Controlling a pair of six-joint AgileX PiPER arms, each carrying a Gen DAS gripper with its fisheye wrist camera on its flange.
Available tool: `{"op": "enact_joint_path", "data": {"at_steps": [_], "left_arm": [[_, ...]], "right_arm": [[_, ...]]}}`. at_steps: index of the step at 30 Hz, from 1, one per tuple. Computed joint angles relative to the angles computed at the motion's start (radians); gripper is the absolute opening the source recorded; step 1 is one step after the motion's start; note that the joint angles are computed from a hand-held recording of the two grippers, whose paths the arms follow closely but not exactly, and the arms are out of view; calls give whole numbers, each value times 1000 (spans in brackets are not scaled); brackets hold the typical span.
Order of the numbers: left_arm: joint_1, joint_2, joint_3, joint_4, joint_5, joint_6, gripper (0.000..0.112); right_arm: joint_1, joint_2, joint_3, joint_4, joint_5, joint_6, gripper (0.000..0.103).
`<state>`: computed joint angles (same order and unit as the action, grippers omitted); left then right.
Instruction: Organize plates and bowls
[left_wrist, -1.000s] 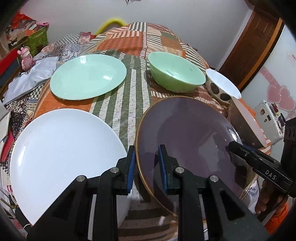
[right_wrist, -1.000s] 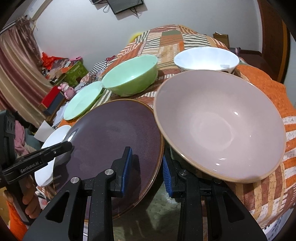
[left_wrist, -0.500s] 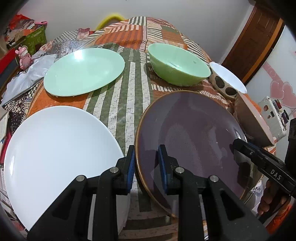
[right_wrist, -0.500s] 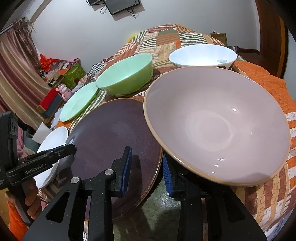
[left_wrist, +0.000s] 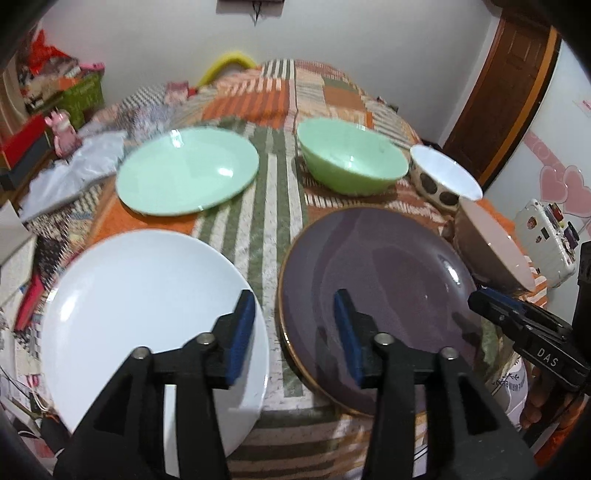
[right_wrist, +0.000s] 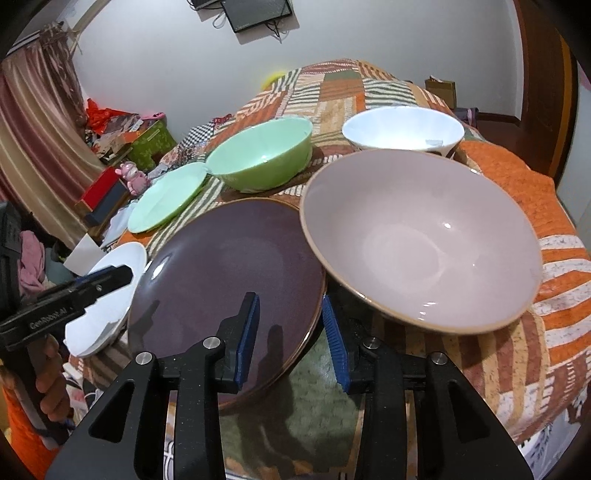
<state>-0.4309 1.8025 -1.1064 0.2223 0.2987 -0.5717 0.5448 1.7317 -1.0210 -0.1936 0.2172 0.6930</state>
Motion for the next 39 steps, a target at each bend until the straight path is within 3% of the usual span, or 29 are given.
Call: {"op": "enact_joint_path", "data": {"at_steps": [7, 17, 29, 39], "left_arm": [[-13, -138, 101, 281, -10, -275, 57], [68, -278, 221, 407, 6, -416, 66], [283, -307, 317, 188, -27, -169, 66], [415, -247, 348, -44, -65, 111, 66]], "right_arm": [[31, -17, -27, 2, 5, -32, 34], [114, 46, -174, -37, 38, -94, 47], [161, 251, -458, 210, 148, -416, 47], [199, 478, -789, 281, 352, -569, 47]]}}
